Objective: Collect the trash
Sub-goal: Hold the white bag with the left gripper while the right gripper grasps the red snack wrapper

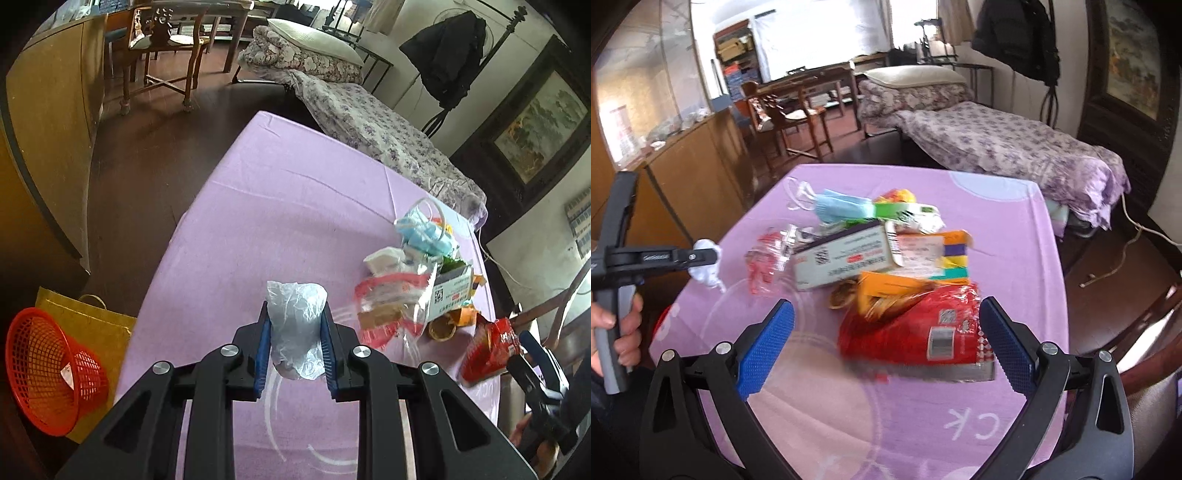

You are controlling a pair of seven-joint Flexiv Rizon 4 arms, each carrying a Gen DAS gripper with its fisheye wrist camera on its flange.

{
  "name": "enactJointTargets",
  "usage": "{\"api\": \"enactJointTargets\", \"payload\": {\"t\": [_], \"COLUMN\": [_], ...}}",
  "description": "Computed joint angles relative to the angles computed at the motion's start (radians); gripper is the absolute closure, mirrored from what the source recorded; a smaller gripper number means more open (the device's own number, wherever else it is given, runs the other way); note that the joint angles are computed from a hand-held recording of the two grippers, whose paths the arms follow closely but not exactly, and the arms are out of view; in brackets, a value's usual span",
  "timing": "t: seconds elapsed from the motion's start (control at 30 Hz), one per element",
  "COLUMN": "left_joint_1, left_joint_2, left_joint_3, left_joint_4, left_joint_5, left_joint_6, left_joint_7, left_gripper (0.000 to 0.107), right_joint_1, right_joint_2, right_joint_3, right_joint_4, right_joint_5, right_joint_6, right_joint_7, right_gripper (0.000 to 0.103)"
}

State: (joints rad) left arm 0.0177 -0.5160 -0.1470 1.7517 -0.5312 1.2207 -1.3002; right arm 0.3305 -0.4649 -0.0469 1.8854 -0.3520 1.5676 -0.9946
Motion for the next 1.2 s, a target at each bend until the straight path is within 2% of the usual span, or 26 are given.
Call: {"api": "enactJointTargets", "payload": {"t": [0.17, 0.3, 0.33, 0.43, 0.47, 0.57, 0.67, 0.77, 0.83, 0.9, 1.0, 1.07, 1.2], "left_joint_1": [0.001, 0.008, 0.009, 0.01, 0.013, 0.014, 0.019, 0.021, 0.023, 0.026, 0.027, 0.026, 0.016], "left_joint_2": [-0.01, -0.015, -0.015, -0.014, -0.013, -0.011, -0.006, -0.003, -0.001, 0.002, 0.005, 0.005, 0.003], "left_joint_3": [0.001, -0.006, -0.007, -0.013, -0.017, -0.024, -0.031, -0.037, -0.042, -0.046, -0.051, -0.052, -0.046], "left_joint_4": [-0.01, -0.014, -0.014, -0.015, -0.013, -0.01, -0.002, 0.002, 0.005, 0.009, 0.014, 0.014, 0.008], "left_joint_5": [0.006, -0.004, -0.006, -0.012, -0.017, -0.026, -0.04, -0.056, -0.067, -0.078, -0.096, -0.105, -0.102], "left_joint_6": [-0.013, -0.021, -0.019, -0.017, -0.014, -0.013, -0.008, -0.007, -0.006, -0.006, -0.004, -0.005, -0.009], "left_joint_7": [0.005, 0.011, 0.013, 0.022, 0.029, 0.041, 0.059, 0.072, 0.082, 0.095, 0.108, 0.114, 0.118], "left_gripper": [0.082, 0.082, 0.082, 0.082, 0.082, 0.082, 0.082, 0.082, 0.082, 0.082, 0.082, 0.082, 0.082], "right_joint_1": [0.058, 0.076, 0.072, 0.161, 0.163, 0.091, -0.011, -0.041, -0.008, -0.015, 0.024, 0.045, 0.04], "right_joint_2": [0.005, 0.01, 0.016, 0.034, 0.042, 0.044, 0.03, 0.006, -0.005, -0.02, -0.027, -0.03, -0.048], "right_joint_3": [-0.094, -0.13, -0.126, -0.221, -0.218, -0.122, 0.014, 0.066, 0.033, 0.047, -0.003, -0.035, -0.038], "right_joint_4": [0.021, 0.037, 0.053, 0.076, 0.073, 0.046, 0.015, -0.013, -0.016, -0.032, -0.035, -0.029, -0.049], "right_joint_5": [0.002, 0.029, 0.047, 0.094, 0.104, 0.114, 0.146, 0.141, 0.101, 0.088, 0.046, 0.022, 0.008], "right_joint_6": [0.056, 0.102, 0.149, 0.158, 0.115, 0.009, -0.04, -0.076, -0.103, -0.127, -0.157, -0.154, -0.149], "right_joint_7": [0.055, 0.087, 0.089, 0.093, 0.105, 0.148, 0.163, 0.171, 0.195, 0.198, 0.263, 0.322, 0.381], "right_gripper": [0.007, 0.007, 0.007, 0.007, 0.007, 0.007, 0.007, 0.007, 0.007, 0.007, 0.007, 0.007, 0.007]}}
